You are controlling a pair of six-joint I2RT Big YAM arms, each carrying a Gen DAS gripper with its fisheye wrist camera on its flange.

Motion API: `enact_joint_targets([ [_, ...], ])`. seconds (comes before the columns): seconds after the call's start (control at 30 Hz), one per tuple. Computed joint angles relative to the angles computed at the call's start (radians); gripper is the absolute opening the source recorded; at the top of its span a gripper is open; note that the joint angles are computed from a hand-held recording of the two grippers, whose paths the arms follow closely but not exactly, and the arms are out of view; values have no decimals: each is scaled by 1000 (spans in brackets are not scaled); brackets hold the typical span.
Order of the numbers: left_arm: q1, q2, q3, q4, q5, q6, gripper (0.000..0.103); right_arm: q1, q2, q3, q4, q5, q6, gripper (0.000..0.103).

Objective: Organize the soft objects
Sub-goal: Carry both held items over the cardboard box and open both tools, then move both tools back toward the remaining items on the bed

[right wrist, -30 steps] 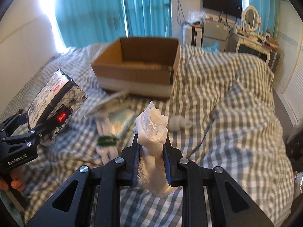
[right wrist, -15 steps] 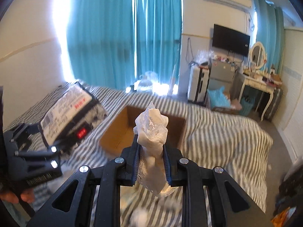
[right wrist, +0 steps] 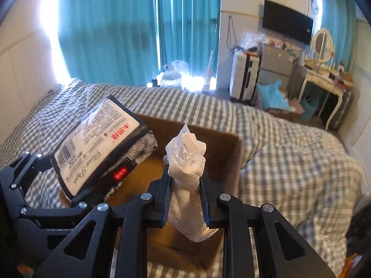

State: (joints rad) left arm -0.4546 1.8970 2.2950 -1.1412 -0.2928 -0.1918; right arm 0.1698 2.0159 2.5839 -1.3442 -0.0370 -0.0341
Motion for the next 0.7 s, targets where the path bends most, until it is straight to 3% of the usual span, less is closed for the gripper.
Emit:
enact_joint_targets([
  [0.17,4,-25,-71,87,-13,-35,91,-19,-12,-47,39,-47,-1,24],
  [0.23,4,-14,-38,55,-1,-39,91,-32,-58,-109,85,-52,7,50],
  [0.3,2,-16,-15,23,-3,-32,93,-36,-100,-153,127,-58,32,65],
  [0.33,-1,-22,-12,13,-7,-25,93,-39,-115,-160,135,-66,43,65],
  [0.57,-21,-170,-85,3,-62,29,95,-15,-233,-146,83,-16,12,75],
  [0.67,-24,-235,-96,-23,-80,24,99,1,-297,-159,51,17,1,82],
  [0.7,-26,-253,-100,-31,-90,27,100,7,-315,-154,28,30,-2,89],
])
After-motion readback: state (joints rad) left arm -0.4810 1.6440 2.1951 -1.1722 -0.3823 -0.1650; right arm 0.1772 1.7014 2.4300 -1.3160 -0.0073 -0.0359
